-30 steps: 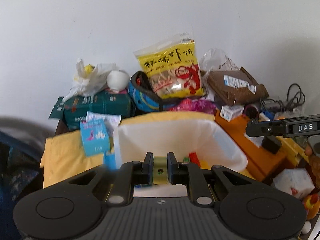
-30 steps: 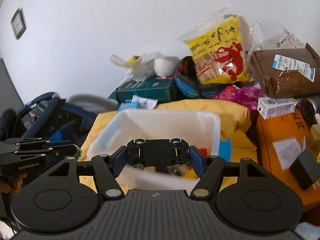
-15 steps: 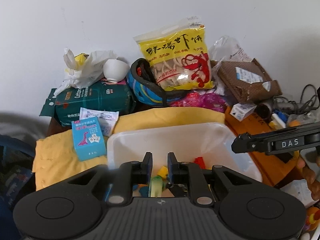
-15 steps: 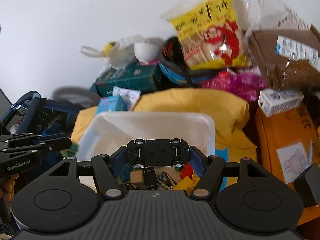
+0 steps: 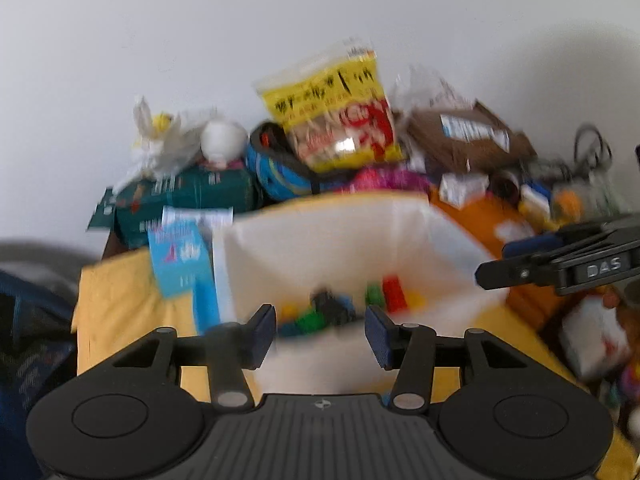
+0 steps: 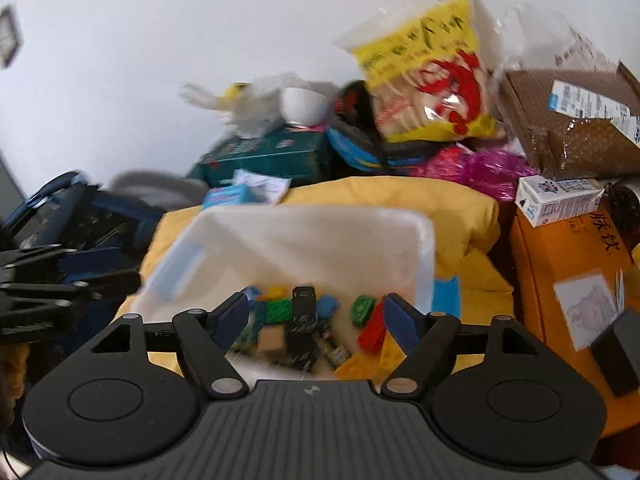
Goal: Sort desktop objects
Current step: 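Grasp the black car with the left tool while the right tool grasps the orange block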
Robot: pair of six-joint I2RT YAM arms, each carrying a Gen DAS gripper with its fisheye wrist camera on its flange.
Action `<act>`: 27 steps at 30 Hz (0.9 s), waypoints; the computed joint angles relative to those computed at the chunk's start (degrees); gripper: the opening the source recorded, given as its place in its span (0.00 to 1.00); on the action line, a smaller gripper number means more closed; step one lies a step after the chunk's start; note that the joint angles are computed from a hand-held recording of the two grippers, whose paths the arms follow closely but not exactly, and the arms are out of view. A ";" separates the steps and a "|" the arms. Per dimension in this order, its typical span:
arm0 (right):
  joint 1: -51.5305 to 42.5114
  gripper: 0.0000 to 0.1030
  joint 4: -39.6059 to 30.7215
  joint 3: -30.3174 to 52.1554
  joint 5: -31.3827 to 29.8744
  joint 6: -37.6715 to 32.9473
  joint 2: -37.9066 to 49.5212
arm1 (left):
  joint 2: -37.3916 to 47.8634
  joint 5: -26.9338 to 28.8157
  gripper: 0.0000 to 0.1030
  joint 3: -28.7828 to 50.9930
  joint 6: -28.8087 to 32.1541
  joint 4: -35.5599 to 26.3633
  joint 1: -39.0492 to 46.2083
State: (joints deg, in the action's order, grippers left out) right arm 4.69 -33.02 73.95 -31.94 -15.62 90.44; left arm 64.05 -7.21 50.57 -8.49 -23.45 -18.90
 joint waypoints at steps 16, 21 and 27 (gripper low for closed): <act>13.78 0.51 21.28 -25.86 10.02 -2.19 -0.04 | 6.26 -3.81 0.51 -16.03 0.92 12.50 -4.32; 14.72 0.25 24.48 -27.38 11.70 -5.00 0.54 | 7.69 -4.04 0.51 -16.24 0.94 13.47 -4.83; 11.57 0.25 22.50 -30.06 8.68 -8.51 -3.38 | 12.17 -3.08 0.51 -15.16 1.49 16.77 -4.68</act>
State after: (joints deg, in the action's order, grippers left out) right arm 16.26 -10.52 43.89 -23.25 -24.13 87.06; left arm 76.22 -10.30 35.41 -7.00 -6.68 -23.58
